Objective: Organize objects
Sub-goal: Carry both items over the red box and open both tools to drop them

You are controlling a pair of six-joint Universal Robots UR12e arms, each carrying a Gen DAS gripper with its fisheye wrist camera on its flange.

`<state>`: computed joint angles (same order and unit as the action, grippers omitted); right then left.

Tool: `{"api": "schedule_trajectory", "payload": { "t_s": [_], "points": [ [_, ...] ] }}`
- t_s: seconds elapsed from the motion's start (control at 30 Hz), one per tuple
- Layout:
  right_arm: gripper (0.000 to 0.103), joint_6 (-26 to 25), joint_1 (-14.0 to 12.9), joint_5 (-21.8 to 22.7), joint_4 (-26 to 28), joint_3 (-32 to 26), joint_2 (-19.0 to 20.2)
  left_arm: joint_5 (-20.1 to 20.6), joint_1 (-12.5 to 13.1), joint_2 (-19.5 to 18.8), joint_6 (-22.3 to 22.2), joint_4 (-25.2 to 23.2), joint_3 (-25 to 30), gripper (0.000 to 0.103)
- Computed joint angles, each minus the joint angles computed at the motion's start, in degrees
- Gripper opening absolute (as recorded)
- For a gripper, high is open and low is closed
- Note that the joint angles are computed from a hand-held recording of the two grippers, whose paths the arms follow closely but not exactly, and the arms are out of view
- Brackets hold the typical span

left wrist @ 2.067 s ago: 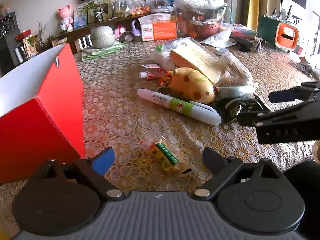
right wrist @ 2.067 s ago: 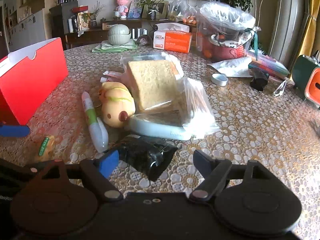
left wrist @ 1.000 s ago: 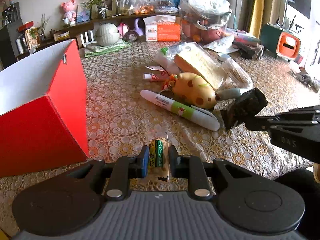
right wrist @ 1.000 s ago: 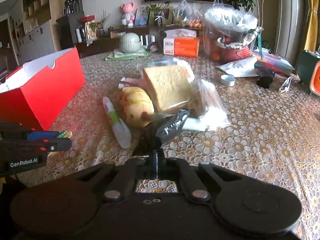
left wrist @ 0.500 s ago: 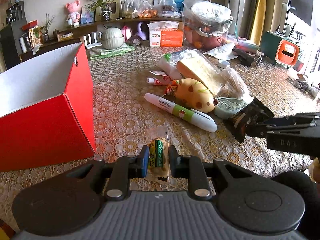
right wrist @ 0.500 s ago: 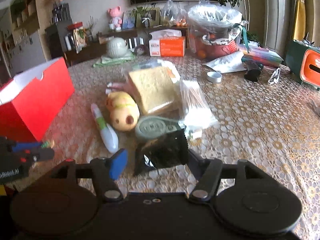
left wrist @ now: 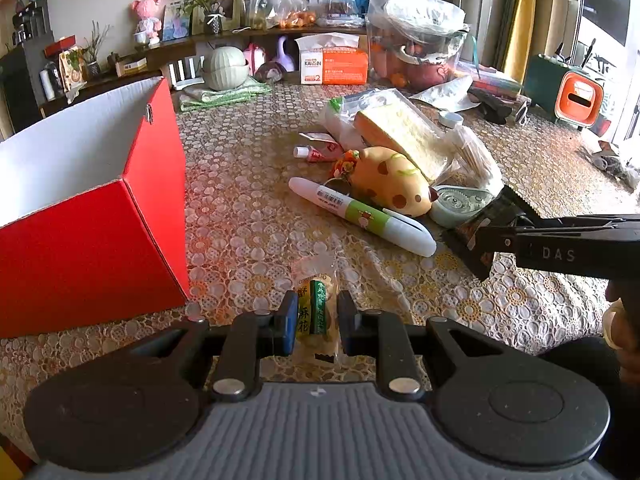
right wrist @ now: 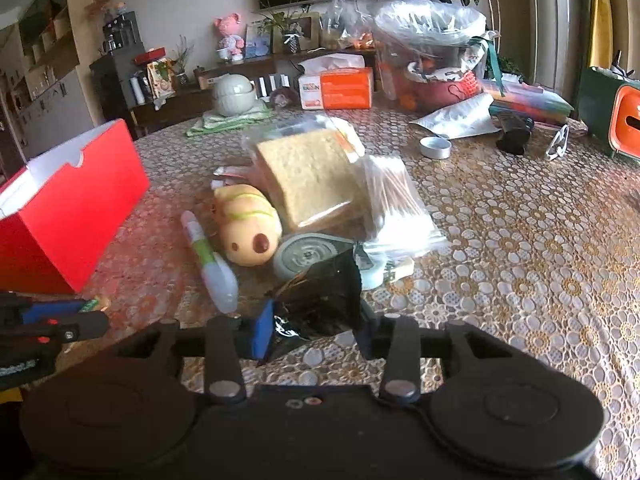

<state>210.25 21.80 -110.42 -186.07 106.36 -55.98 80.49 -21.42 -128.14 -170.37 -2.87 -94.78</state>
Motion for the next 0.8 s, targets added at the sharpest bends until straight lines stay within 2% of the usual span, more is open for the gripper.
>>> {"api": "schedule_trajectory", "payload": {
  "t_s": [0.17,0.47,0.8],
  "points": [
    [0.04,-1.39,0.54,0.92,-0.2,0.5,-1.81,-1.03,0.32,0.82,-0.52,0.28,-0.65,0.02],
    [0.04,-10.66,1.93,3.17,1.25,-2.4,-3.74,-2.89,1.62,3.19,-2.81,2.15,-2.19,0.02],
    [0.04,-19.04,3.04,7.07,3.97,-10.56,-1.72,-4.23,4.56,5.8,-5.42,2.58,-1.76,0.02]
  ]
}}
